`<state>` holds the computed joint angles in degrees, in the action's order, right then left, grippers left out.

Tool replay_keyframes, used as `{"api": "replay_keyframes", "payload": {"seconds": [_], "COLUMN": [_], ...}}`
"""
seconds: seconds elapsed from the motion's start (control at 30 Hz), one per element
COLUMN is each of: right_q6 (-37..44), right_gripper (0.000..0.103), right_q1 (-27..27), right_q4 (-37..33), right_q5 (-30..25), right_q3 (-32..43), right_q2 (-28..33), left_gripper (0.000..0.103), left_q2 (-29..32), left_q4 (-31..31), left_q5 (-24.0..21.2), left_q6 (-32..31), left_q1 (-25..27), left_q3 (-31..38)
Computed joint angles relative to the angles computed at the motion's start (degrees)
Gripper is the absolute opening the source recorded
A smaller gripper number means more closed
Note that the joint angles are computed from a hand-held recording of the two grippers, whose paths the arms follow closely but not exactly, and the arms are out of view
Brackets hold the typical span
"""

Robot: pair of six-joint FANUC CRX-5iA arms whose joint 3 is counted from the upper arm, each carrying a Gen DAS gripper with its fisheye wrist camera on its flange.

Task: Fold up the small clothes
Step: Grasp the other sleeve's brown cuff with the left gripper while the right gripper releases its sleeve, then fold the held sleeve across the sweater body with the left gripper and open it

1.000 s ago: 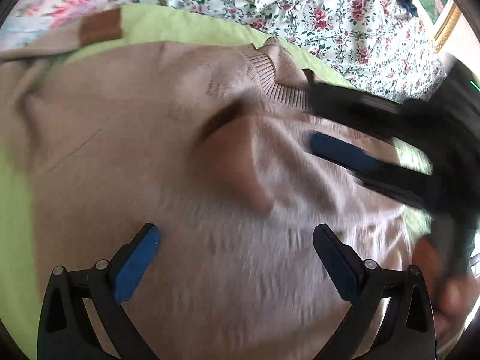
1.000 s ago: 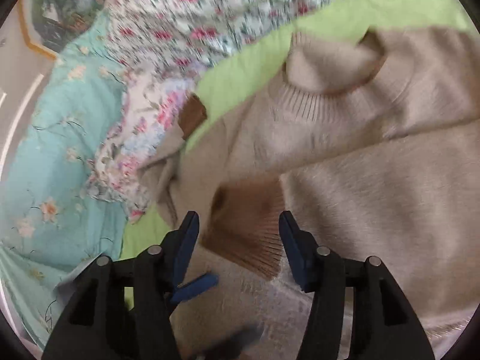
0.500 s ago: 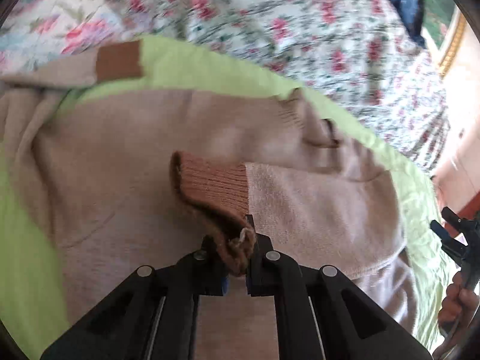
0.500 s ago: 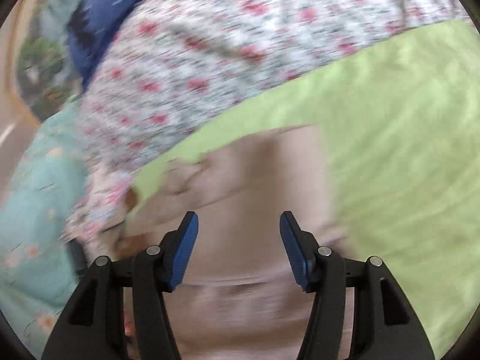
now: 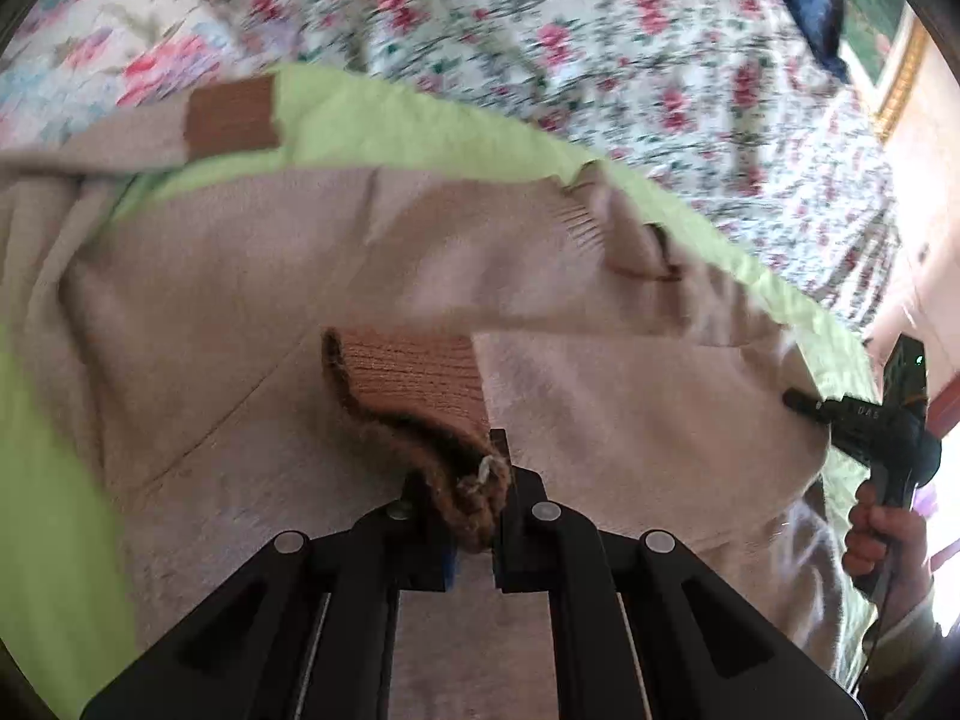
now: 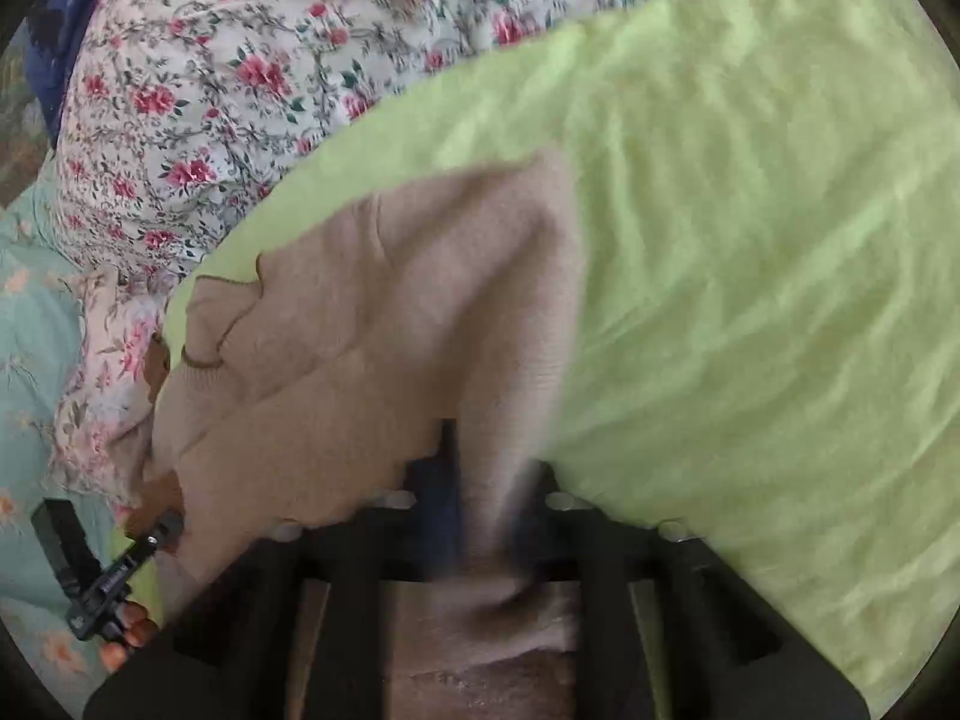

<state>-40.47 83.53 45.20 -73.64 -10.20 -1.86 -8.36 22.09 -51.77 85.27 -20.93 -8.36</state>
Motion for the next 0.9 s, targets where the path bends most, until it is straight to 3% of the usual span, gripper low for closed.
{"api": "replay_keyframes", "payload": {"seconds": [0.13, 0.23, 0.3, 0.4, 0.47, 0.5, 0.53, 0.67, 0.8, 0.9], "right_q6": [-0.1, 0.7, -0.4, -2.1, 2.7, 6.2, 7.6, 9.6, 9.6, 7.7], "right_gripper": [0.009, 0.008, 0.008, 0.012, 0.027, 0.043, 0.05, 0.05, 0.05, 0.051], "right_q1": [3.1, 2.5, 2.9, 5.5, 5.6, 4.8, 4.3, 2.0, 3.0, 4.7], "right_q4": [2.3, -2.5, -4.4, -0.7, 1.8, 1.1, 0.4, -6.6, -5.7, -2.1], "right_q5": [-11.9, -13.5, -14.2, -18.3, -15.8, -14.0, -12.3, -9.9, -11.6, -10.1], "right_q3": [1.9, 1.7, 1.5, 4.4, 6.5, 8.2, 8.8, 10.2, 12.1, 12.0], "right_q2": [-0.7, -1.5, -1.7, 1.2, 3.5, 4.8, 5.4, 7.2, 8.4, 8.1], "left_gripper": [0.007, 0.007, 0.007, 0.008, 0.007, 0.007, 0.007, 0.011, 0.021, 0.036], "left_q2": [1.9, 3.7, 3.4, 2.8, 2.6, 2.3, 2.0, -0.3, -3.1, -5.3], "left_q4": [-1.3, -3.8, -1.9, -1.2, -2.3, -2.9, -3.2, -2.6, -2.5, -6.6], "left_q5": [1.6, 0.1, 0.2, 0.7, 0.7, 0.8, 1.0, 0.5, -2.5, -3.9], "left_q6": [-1.1, 1.3, 0.3, -0.5, -0.1, 0.2, 0.4, -0.9, -2.7, -2.3], "left_q1": [-2.6, -3.4, -2.6, -2.3, -2.6, -2.7, -2.7, -0.6, 2.5, 4.4], "left_q3": [1.9, 3.2, 1.9, 1.0, 1.3, 1.3, 1.1, -0.9, -2.1, -0.5]}}
